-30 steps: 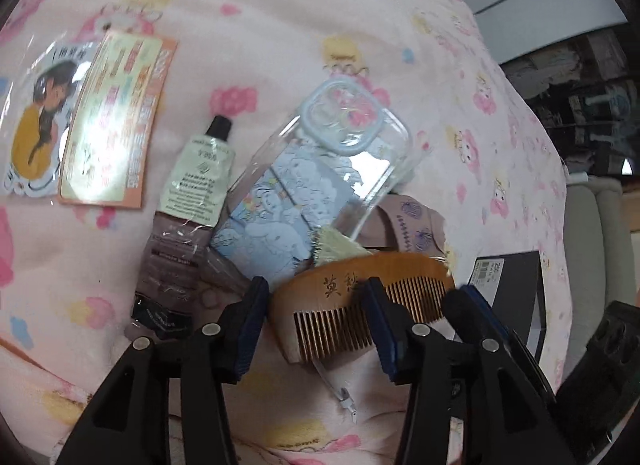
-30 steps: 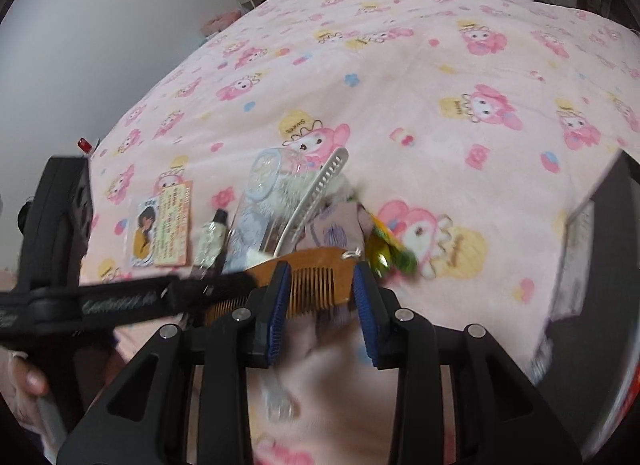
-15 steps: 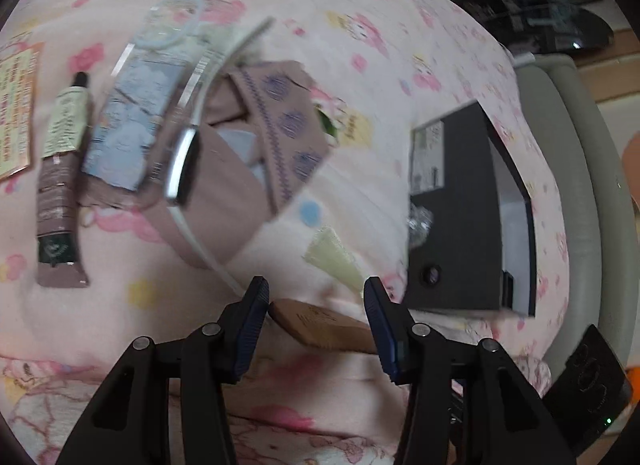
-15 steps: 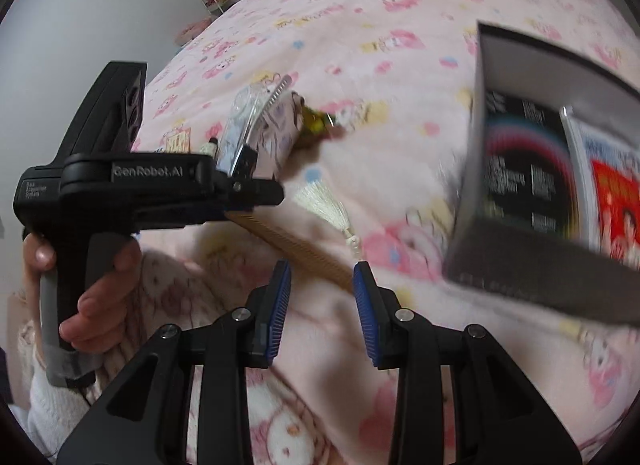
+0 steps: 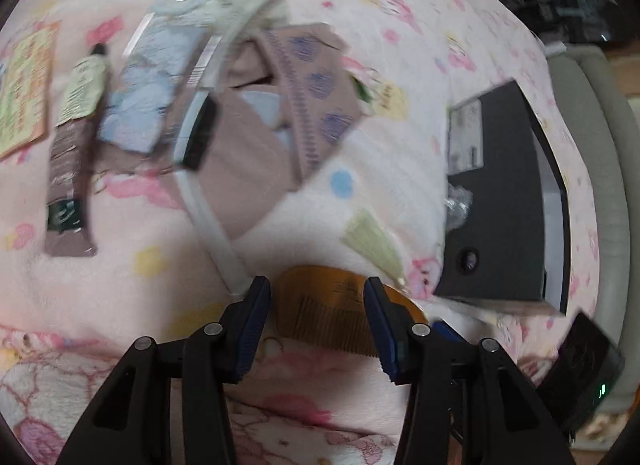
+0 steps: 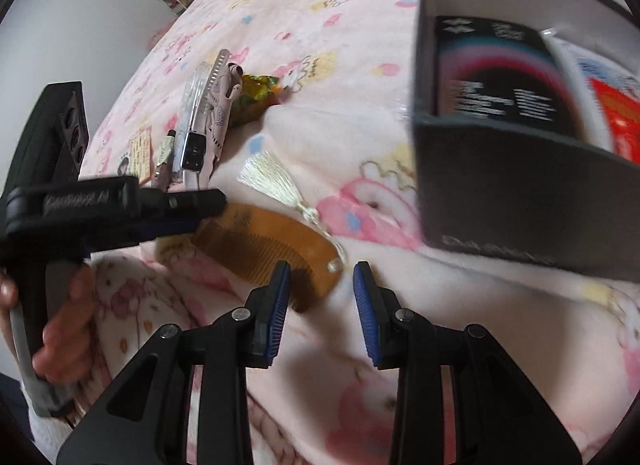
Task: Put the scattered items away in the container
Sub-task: 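Lift the wooden comb with the left gripper and carry it to the black box, then lower the wooden comb into the black box in front of the Shin-chan package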
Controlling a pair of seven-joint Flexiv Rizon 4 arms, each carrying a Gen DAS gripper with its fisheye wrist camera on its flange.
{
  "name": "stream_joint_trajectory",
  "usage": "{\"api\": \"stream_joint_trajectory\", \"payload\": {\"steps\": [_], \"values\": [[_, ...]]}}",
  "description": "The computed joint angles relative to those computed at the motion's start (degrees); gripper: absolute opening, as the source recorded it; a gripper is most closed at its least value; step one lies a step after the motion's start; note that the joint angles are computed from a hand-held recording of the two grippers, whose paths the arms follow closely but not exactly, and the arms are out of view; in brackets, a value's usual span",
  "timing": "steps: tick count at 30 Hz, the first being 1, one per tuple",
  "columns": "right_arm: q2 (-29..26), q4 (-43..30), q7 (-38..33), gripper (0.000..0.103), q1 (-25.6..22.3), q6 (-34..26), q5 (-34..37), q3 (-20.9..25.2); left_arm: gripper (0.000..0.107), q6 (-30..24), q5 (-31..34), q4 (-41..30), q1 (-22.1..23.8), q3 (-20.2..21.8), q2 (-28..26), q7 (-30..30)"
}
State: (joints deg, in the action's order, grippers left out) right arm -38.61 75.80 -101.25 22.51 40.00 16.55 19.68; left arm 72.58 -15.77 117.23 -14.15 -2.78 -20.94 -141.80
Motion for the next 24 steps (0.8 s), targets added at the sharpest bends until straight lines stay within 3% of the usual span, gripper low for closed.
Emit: {"api": "stream_joint_trajectory", "payload": {"steps": [3,9,11,14,18,22,24], "values": [[0.3,-0.2,-0.8,0.035,-0.9,-0.6,1.2,0.7,0.044,-1.5,2.1,-1.0,-0.7,0.5,0.3,0.5],[5.3,4.2,-4.8,0.037,-3.6,-1.3,2.4,0.3,0.044,4.6,-9.6,1.1,4.1,-9.8,-1.0,15.7],[5.5,4.5,-4.2,0.037,-4.0,-2.7,2.6,-0.5,0.044,5.3,-9.1,0.0,1.7,-7.4,-1.8,14.0],[4.2,3.5,-1.0,0.037,-3.8,-3.8,2.8,-1.5,0.044,-2.9,-1.5,-4.7,-4.1,1.3,-2.9,4.1],[3.5,3.5,-1.6,0.037,-3.1,-3.0,1.6,-1.5,0.044,-7.7,0.4,-6.9,-3.0,0.4,-3.7,3.4],[3.9,1.6,-2.4,0.036,-5.8,-7.1,6.3,0.8,0.040,-6.6,1.1,-6.9,-3.5,-0.5,-2.6,2.0],[6.6,3.2,-4.9,0.036,-6.3,-4.2,7.5,0.8,0.041,-6.0,1.4,-7.2,-4.1,-0.6,-1.5,0.4]]}}
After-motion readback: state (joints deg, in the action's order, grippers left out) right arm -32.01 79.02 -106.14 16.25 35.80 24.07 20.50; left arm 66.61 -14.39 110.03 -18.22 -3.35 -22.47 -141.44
